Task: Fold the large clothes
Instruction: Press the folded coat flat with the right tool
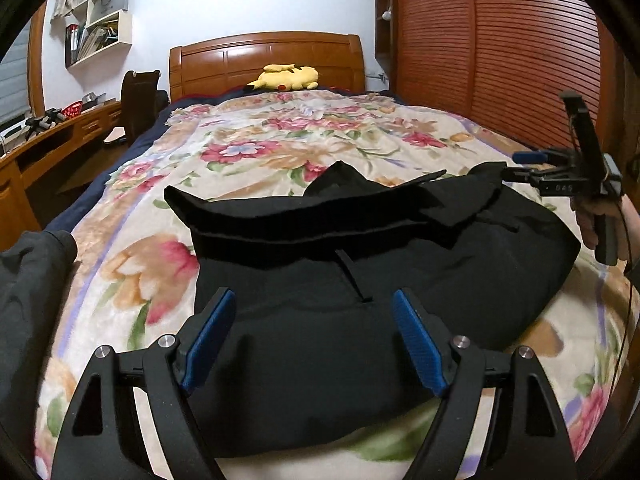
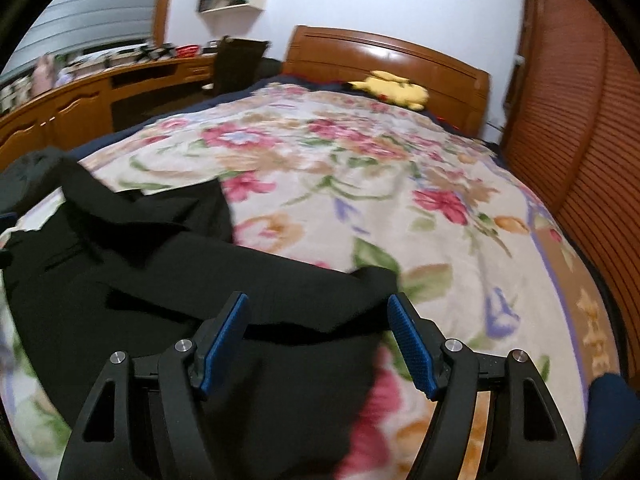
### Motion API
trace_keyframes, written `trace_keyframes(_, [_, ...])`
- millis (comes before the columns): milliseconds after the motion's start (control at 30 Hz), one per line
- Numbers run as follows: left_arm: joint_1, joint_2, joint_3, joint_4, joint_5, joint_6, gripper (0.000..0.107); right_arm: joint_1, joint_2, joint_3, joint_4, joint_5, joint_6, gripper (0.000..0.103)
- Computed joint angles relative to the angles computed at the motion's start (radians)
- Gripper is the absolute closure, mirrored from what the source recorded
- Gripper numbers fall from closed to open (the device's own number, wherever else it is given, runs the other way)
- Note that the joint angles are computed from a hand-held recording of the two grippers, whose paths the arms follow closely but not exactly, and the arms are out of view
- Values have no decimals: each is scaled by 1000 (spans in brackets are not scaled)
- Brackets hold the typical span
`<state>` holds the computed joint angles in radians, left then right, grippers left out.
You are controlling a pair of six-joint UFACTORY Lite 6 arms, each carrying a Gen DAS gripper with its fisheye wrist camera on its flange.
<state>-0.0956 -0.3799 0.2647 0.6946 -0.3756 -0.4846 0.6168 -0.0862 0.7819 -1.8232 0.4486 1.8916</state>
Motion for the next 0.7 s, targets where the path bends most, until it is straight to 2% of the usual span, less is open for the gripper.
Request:
trace_keyframes(133, [48, 17, 2, 43, -23, -9, 26, 69, 81, 117, 112, -47, -125, 30])
trace_keyframes(267, [111, 48, 14, 142, -59, -71, 26, 93, 230, 297, 384, -146, -399, 30])
trace_keyframes(467, [176, 49, 15, 259, -100, -145, 26, 144, 421, 520, 726, -138, -794, 30])
trace_keyframes(533, [192, 50, 18, 290, -109, -165, 26, 162, 489, 601, 818, -97, -916, 30])
trace_keyframes(600, [194, 50, 18, 293, -111, -168, 26, 187, 604, 732, 855, 53, -980, 31])
trace_keyframes(700, [214, 45, 16, 331, -124, -190, 26, 155, 712, 891, 975, 108, -1139, 62])
